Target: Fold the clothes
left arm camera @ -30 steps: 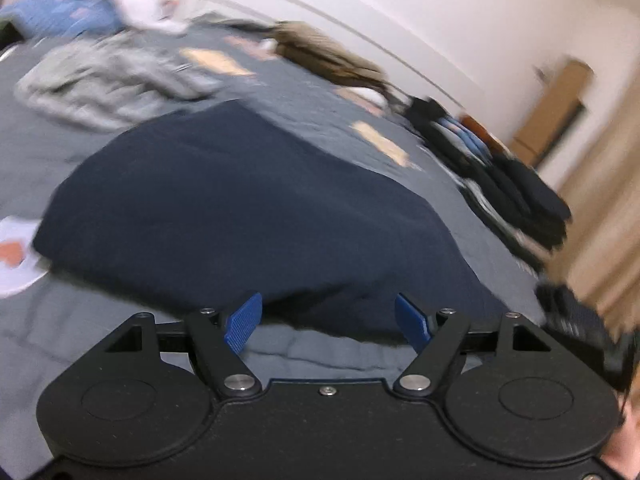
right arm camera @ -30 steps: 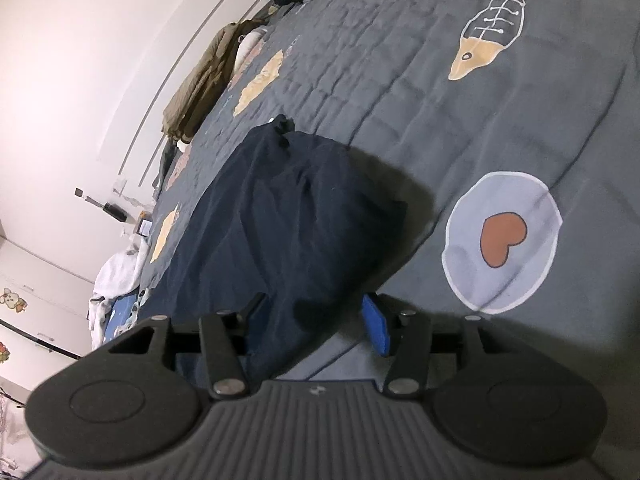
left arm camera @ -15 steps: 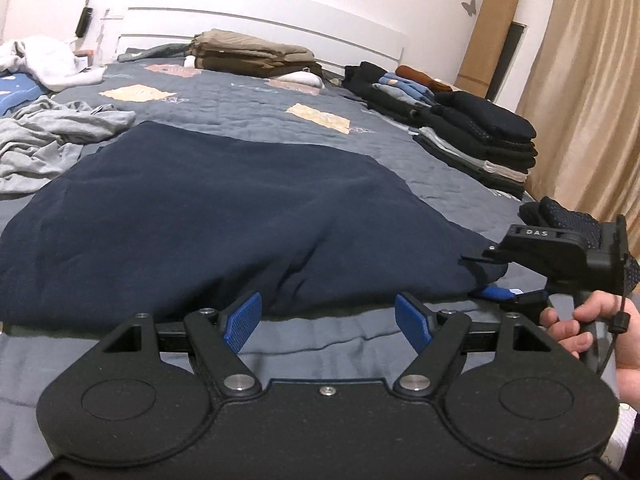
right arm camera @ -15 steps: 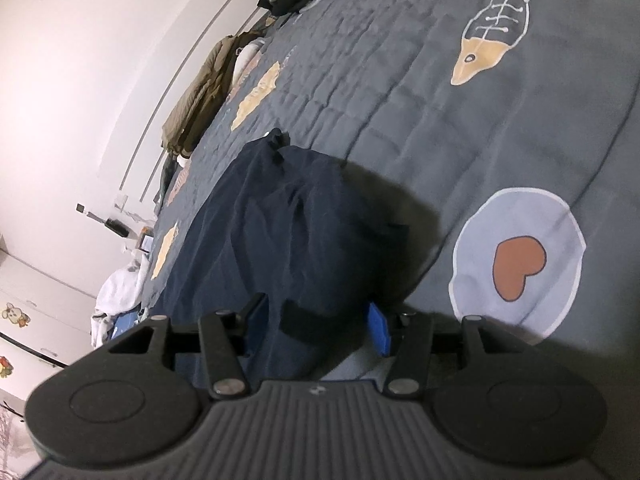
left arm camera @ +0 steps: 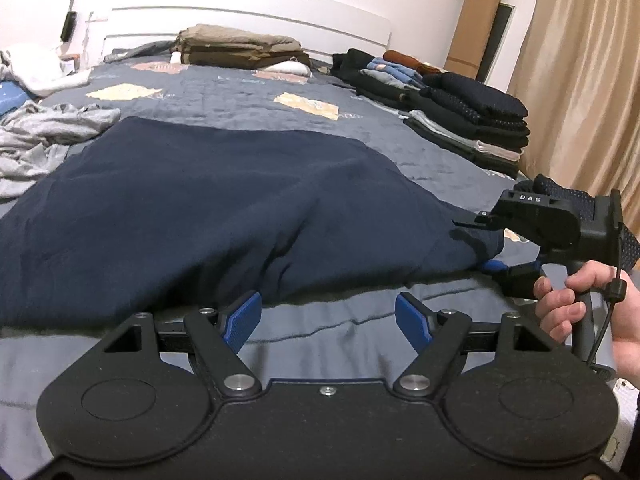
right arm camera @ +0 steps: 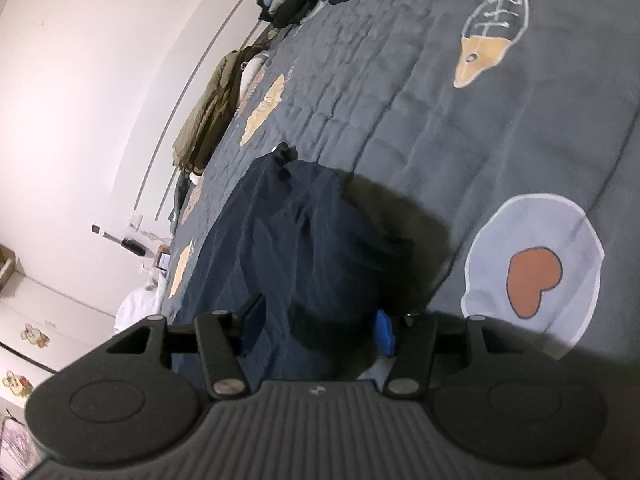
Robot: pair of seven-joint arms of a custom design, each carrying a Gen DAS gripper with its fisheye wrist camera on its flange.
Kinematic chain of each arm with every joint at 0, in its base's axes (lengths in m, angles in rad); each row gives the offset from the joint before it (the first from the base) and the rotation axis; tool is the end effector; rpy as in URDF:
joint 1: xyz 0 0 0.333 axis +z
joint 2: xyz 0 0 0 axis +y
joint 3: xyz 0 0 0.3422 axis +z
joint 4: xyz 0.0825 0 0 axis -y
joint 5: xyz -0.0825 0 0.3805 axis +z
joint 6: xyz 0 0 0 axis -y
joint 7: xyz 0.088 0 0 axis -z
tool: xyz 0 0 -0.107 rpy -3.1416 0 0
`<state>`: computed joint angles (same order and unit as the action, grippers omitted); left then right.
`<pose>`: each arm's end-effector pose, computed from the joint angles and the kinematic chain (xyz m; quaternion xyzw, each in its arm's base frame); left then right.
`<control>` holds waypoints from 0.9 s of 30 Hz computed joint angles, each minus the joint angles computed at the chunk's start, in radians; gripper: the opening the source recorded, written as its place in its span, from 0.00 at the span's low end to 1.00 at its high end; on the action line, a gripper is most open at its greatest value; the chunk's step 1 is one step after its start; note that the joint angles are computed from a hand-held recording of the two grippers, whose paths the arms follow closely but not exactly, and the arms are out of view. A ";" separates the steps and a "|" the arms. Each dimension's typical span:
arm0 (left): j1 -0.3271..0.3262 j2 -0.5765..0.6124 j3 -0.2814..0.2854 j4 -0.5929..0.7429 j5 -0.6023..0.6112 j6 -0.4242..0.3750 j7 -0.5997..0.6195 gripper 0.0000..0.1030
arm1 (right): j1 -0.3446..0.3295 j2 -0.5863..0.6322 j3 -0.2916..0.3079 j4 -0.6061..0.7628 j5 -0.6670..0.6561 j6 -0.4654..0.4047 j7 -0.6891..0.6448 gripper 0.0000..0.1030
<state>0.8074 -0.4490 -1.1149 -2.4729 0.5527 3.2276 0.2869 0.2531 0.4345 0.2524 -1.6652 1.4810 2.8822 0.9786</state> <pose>0.4372 -0.2368 0.4719 -0.6924 0.5446 -0.3839 0.2768 0.6508 0.2644 0.4307 -0.5033 0.6933 0.1070 0.5046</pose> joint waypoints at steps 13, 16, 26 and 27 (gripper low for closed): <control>-0.009 -0.008 0.002 0.002 -0.002 -0.013 -0.006 0.71 | 0.019 0.016 -0.007 0.020 -0.119 0.017 0.014 0.45; -0.011 -0.005 0.003 0.006 0.004 -0.021 -0.014 0.71 | 0.023 0.015 -0.008 0.013 -0.197 0.032 0.060 0.16; -0.025 -0.011 0.032 0.007 0.036 -0.049 -0.054 0.71 | -0.007 -0.021 0.037 0.043 0.108 0.147 -0.187 0.05; -0.028 -0.012 0.038 0.007 0.040 -0.056 -0.061 0.71 | 0.006 -0.018 0.015 0.040 0.058 0.137 -0.127 0.05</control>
